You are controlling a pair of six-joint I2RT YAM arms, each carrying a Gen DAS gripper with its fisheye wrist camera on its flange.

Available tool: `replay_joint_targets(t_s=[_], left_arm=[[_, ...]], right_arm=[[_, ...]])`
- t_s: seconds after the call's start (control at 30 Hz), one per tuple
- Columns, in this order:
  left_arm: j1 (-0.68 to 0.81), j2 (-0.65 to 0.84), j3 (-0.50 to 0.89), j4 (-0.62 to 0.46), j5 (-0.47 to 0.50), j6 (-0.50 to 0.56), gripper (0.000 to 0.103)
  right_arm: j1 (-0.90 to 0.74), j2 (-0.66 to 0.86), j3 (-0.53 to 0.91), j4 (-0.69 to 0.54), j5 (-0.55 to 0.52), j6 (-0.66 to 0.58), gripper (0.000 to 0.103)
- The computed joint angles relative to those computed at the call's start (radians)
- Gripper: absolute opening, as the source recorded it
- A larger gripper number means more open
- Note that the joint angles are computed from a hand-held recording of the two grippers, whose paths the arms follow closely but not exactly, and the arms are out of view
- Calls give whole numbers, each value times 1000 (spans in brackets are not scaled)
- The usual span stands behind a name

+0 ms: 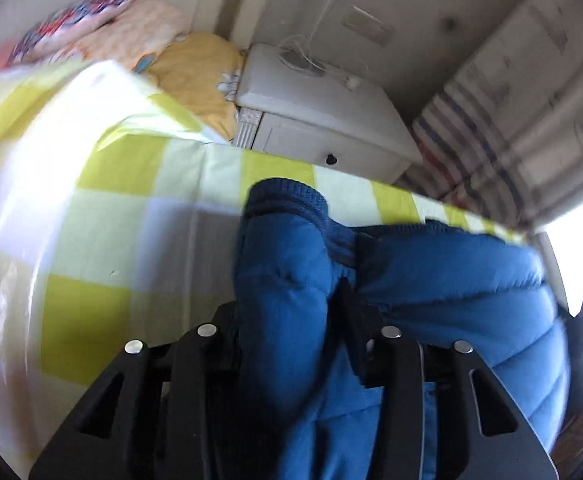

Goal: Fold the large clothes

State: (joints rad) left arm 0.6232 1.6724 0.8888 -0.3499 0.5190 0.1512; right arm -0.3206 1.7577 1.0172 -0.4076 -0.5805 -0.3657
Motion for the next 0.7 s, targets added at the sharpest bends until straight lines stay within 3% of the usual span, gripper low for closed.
replay_joint_targets(t_s=[0.07, 0.1, 0.13, 0.2, 0.23, 0.27, 0.33, 0.37, 0.43, 0.53, 0.6, 0.67, 0.7], left_arm=[[48, 31, 12, -3, 76, -4, 48], [61, 32, 13, -7, 98, -6, 49], [77, 31, 11, -15, 125, -5, 50], [110, -3, -10, -7, 151, -28, 67], [147, -31, -30, 7, 185, -36, 84], [222, -74, -51, 2, 262, -22, 93], [337, -135, -49, -111, 353, 64, 94], [402, -156, -34, -212, 388, 167, 95], [568, -211, -17, -475, 422, 497, 95], [805, -183, 6, -842, 368, 1005, 95], [955, -129, 2, -988, 312, 1260, 95], [1081, -56, -13, -1081, 236, 1443, 95], [1116, -33, -32, -1086, 202, 1487, 95]], right_arm=[[-17, 24, 20, -16, -22, 13, 40], [-15, 24, 23, -12, 3, 33, 53], [-20, 29, 27, -12, 15, 45, 59], [-45, 9, 33, -50, -10, 38, 64], [-82, -18, 37, -89, -40, 10, 64], [-124, -59, 27, -125, -71, -20, 64], [-254, -112, 28, -246, -178, -153, 68], [-342, -129, 41, -340, -238, -259, 71], [-513, -126, 77, -544, -308, -502, 74], [-756, -78, 113, -841, -314, -910, 76], [-894, -12, 110, -978, -281, -1135, 78], [-975, 31, 68, -1028, -234, -1247, 78], [-1003, 49, 42, -1023, -206, -1278, 78]])
